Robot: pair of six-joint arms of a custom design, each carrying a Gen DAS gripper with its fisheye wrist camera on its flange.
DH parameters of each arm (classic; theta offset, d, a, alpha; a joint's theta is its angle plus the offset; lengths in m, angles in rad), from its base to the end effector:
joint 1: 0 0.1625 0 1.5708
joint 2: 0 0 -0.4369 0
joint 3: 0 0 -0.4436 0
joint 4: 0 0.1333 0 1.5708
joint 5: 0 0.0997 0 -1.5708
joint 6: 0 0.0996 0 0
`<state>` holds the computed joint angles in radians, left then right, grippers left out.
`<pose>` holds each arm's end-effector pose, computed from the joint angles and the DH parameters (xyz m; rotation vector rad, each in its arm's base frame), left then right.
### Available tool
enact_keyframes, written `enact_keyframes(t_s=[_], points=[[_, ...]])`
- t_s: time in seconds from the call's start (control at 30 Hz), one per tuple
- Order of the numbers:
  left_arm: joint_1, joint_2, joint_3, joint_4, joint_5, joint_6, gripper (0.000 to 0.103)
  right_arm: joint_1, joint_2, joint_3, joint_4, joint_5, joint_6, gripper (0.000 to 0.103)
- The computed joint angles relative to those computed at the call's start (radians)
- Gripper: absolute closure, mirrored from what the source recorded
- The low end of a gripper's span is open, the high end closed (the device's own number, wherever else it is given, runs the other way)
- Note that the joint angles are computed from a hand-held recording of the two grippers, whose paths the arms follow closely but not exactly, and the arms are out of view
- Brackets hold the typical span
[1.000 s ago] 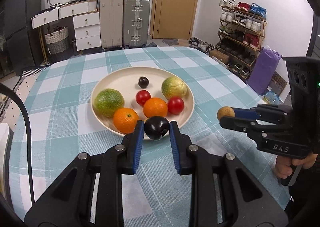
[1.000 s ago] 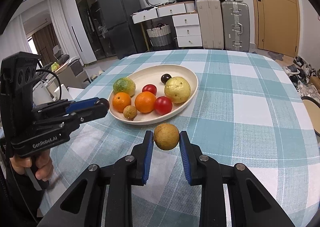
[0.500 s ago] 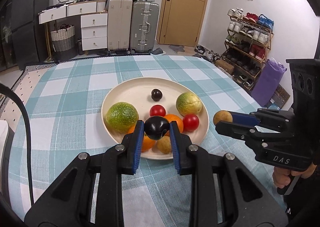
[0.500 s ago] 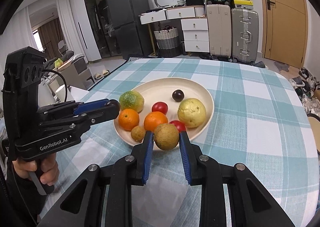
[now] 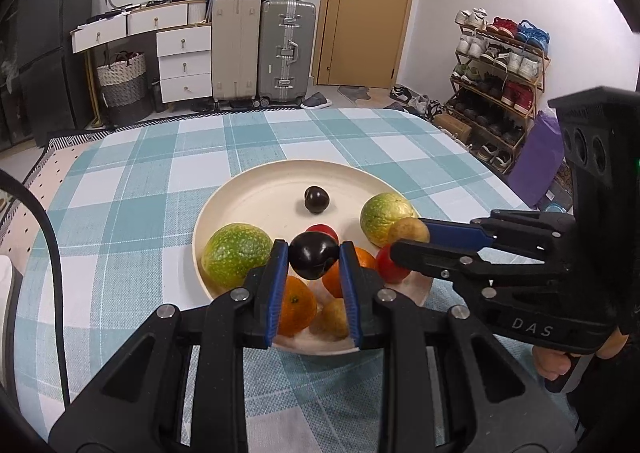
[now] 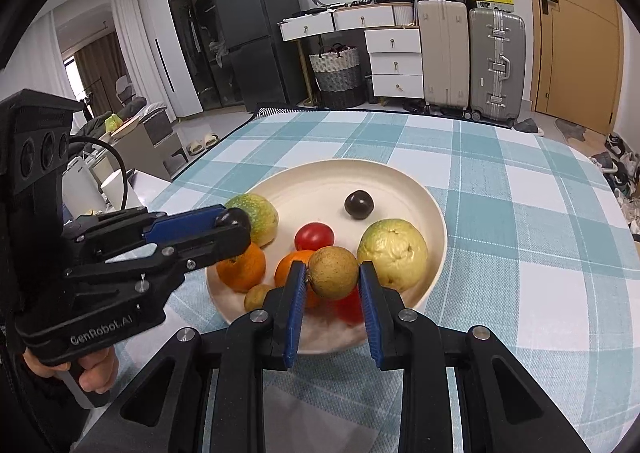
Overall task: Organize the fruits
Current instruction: 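Open the left tool onto the plate while the right tool releases the kiwi there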
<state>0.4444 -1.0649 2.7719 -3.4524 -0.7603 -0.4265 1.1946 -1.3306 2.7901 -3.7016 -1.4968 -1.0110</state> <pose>-0.1478 -0.2980 0.0549 0.7771 2.4060 -0.9173 0.0232 -0.3242 0.1302 0.8632 -2.5174 0.7768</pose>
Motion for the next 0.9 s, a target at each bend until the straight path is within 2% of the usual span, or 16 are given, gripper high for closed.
enact_keyframes(t_s=[0.33, 0.47, 0.9], points=[[0.037, 0.066, -0.03, -0.047, 0.009, 0.054, 0.08, 0.036, 0.092, -0.051, -0.056, -0.022, 0.031, 0.076], [0.052, 0.074, -0.034, -0.06, 0.001, 0.066, 0.08, 0.043, 0.132, -0.054, -0.113, -0.025, 0.013, 0.076], [0.075, 0.091, -0.04, -0.063, -0.015, 0.07, 0.08, 0.027, 0.126, -0.043, -0.141, -0.001, -0.005, 0.073]])
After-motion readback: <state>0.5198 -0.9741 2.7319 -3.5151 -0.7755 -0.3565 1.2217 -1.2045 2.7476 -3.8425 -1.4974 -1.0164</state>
